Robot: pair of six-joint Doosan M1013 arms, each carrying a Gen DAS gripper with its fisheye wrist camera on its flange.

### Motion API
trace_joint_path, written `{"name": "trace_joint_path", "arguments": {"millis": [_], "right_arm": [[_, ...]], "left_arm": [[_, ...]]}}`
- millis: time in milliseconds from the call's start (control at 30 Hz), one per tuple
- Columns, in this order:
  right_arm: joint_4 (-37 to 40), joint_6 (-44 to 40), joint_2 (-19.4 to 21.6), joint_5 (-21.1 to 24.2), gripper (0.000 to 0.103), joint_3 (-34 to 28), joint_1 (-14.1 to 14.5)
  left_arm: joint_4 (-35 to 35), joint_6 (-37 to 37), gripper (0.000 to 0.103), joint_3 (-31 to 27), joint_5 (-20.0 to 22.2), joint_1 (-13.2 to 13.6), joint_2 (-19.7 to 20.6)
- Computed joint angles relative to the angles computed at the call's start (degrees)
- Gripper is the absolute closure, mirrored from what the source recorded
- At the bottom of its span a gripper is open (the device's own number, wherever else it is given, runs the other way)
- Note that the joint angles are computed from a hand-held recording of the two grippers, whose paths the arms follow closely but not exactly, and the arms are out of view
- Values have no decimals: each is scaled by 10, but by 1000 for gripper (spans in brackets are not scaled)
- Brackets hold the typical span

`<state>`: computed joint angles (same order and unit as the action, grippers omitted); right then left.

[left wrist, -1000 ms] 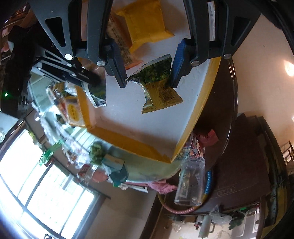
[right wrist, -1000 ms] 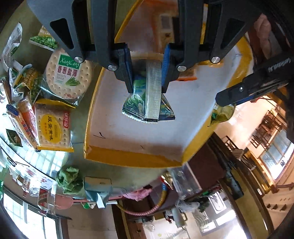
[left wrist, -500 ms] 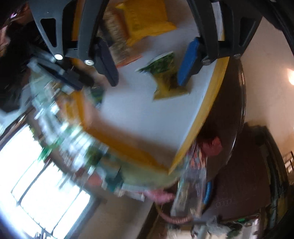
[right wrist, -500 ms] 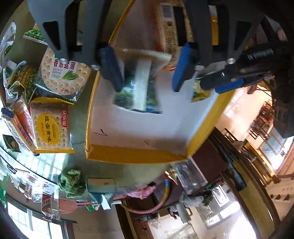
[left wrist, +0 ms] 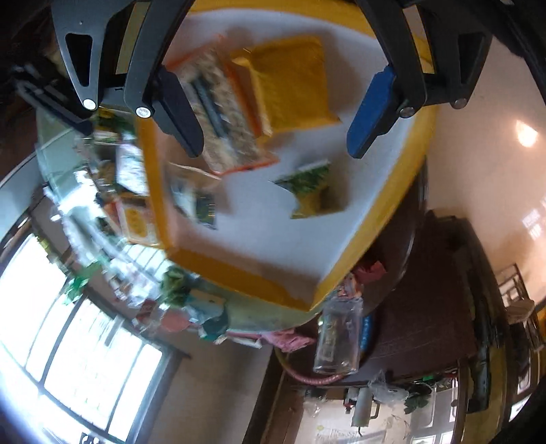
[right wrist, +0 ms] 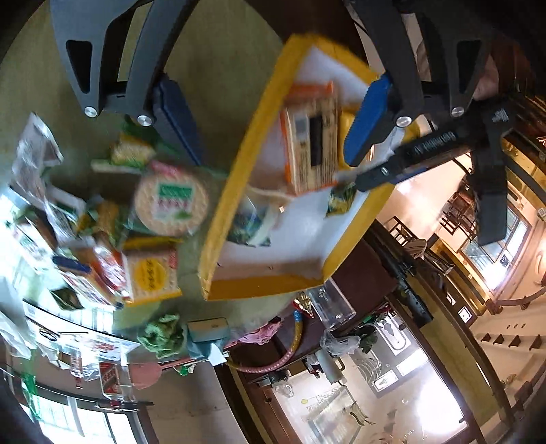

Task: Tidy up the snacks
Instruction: 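Carry both bags over the tray and release them inside, then grasp the white printed sachet with the right gripper while the left grasps a pea bag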

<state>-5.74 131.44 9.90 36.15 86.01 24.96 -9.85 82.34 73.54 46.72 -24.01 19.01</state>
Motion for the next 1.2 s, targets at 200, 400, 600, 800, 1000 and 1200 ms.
{"name": "trace_joint_path", "arguments": {"millis": [200, 400, 600, 800, 1000, 1200], "right_arm": [[36, -5, -40, -15, 19, 54, -7], [4, 42, -75, -20, 19, 94, -7], [-64, 122, -109, -6, 19, 131, -8], [-58, 140, -125, -4, 19, 155, -30], [-14, 138, -131, 3, 19, 165, -77], [46, 104, -101, 32, 20, 140, -124]], "left_arm": [[-12, 12, 17, 24, -13, -20, -29], [-73, 79, 17, 30, -9, -37, -41], [-96, 130, 17, 32, 3, -60, -42], [-99, 159, 17, 21, 20, -78, -31], [-88, 178, 18, -24, 57, -96, 10], [-30, 166, 38, -96, 118, -120, 68]]}}
